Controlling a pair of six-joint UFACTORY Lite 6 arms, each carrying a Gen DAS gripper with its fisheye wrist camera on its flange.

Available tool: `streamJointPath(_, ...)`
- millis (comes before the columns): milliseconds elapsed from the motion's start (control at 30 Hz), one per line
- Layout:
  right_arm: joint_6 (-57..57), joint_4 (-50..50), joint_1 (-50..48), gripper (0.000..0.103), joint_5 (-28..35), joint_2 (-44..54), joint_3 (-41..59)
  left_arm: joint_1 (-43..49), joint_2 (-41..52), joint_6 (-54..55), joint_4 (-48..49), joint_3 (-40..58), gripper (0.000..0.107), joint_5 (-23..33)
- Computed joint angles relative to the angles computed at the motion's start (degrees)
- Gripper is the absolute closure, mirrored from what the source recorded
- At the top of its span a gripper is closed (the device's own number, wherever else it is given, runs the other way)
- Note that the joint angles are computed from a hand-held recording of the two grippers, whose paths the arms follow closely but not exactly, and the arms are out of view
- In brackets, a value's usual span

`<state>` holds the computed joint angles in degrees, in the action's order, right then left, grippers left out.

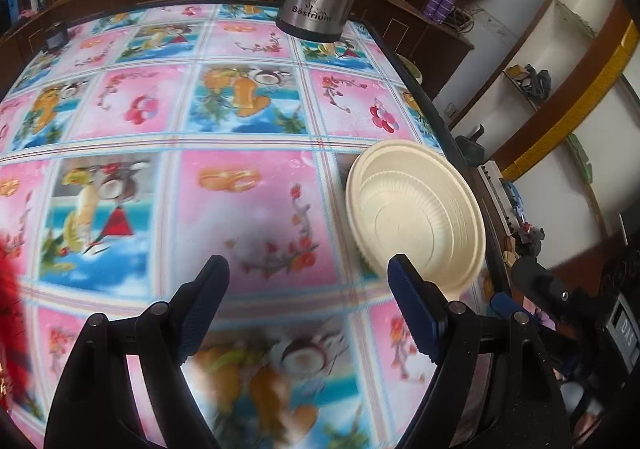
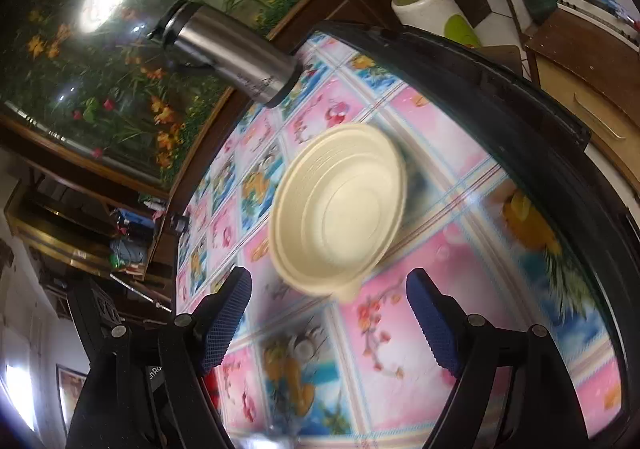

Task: Organize plates and bowls

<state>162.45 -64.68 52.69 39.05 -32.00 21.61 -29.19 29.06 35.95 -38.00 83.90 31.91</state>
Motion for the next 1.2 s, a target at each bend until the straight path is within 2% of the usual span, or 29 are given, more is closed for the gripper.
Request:
streamJointPath(267,-3.15,-2.66,-12.31,0.031,-9.26,-0.82,-3.79,-5.40,6.49,-9.16,7.17,6.66,0.026,-4.09)
streamJointPath(367,-2.21,-3.70,-15.11,0.038,-10.99,0.45,-4.48,-7.26,8.13,-14.94,13.53,8.24,0.045,-6.13)
streamJointPath(433,-0.97,-5.92,-17.40,0.049,-13.64,2.01,-4.77,-8.56,9.88,-20.43,20.19,9.68,0.072,-6.77)
streamJointPath(467,-0.86,-6.65,-18.46,0.054,-14.99,3.21,-4.54,-8.93,10.52,-22.64,23.02,10.03,0.081,-6.93)
streamJointPath(500,-0.95,-7.36,-19.51,0.076,-16.55,5.15,-3.93,-9.02,10.66,-22.44,23.45,9.89,0.092,-7.02)
streamJointPath(533,0.21,-8.84,-19.65,0.089,-17.27,6.12,-3.82,-9.04,9.91,-21.38,23.06,8.81,0.095,-7.69)
streamJointPath(600,2.17,-10.77,-18.46,0.093,-16.74,7.41,-3.13,-9.02,7.89,-22.36,24.68,6.21,0.095,-9.07)
streamJointPath(667,-0.98,-7.33,-15.66,0.093,-13.82,10.17,-0.34,-8.23,6.35,-21.56,24.40,4.45,0.095,-9.35)
streamJointPath(867,0.75,-6.68,-8.86,0.093,-9.79,13.44,3.77,-5.66,-1.48,-17.79,23.31,-4.80,0.095,-12.38)
streamJointPath(1200,4.41,-5.45,2.48,0.093,-3.63,21.71,12.57,2.78,-11.64,1.16,8.78,-17.10,0.094,-12.88)
